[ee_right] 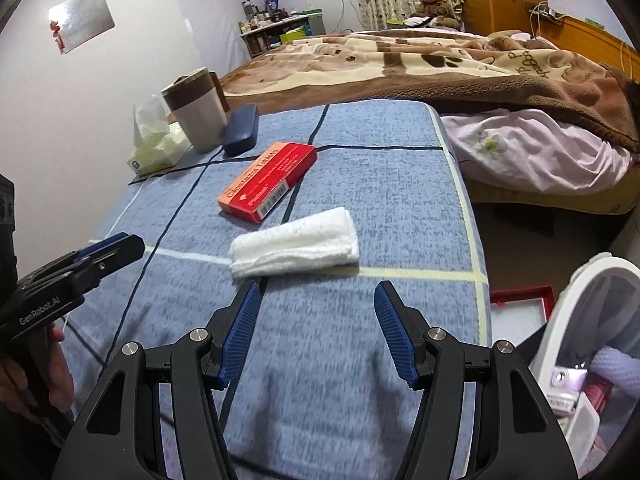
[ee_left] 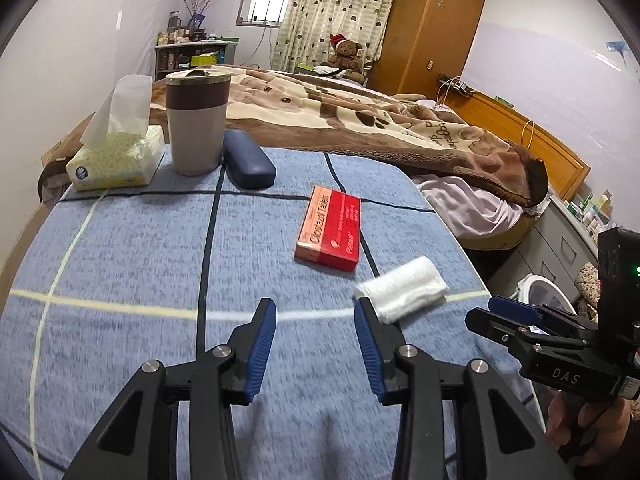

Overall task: Collect trash
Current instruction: 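Move both tools back over the table toward the red box and white tissue, then grasp the red Cilostazol Tablets box with the left tool while the right tool grasps the white tissue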

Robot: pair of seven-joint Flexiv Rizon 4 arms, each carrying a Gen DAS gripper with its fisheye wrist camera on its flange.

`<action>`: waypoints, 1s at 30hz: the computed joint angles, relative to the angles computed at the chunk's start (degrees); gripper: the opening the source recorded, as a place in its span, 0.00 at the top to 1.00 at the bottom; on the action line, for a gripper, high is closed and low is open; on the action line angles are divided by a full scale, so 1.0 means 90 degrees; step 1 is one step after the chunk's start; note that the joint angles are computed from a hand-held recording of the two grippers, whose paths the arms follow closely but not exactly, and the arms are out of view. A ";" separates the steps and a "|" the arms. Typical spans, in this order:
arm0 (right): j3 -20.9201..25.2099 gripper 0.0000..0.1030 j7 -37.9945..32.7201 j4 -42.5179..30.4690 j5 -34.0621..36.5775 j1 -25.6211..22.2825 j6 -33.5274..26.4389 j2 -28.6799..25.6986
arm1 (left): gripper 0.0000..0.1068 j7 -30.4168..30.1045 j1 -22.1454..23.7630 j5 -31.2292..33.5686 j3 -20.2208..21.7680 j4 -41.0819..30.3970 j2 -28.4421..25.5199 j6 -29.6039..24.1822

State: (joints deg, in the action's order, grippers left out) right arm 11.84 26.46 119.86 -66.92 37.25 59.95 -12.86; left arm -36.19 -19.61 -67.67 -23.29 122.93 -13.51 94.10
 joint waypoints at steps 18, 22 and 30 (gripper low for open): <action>-0.0274 0.51 -0.0356 -0.0359 0.0240 -0.0131 0.0482 -0.0556 | 0.49 -0.2074 0.0239 0.3100 0.0660 -0.1316 -0.1161 -0.0879; -0.0308 0.80 -0.0606 -0.0371 0.0400 0.0043 0.0084 -0.0510 | 0.48 -0.2410 0.0275 0.3605 0.0706 -0.1502 -0.1319 -0.0985; -0.0318 0.89 -0.0158 -0.0135 -0.0183 -0.0089 0.0122 -0.0249 | 0.41 -0.3187 0.0092 0.4709 0.1031 -0.2019 -0.1679 -0.1274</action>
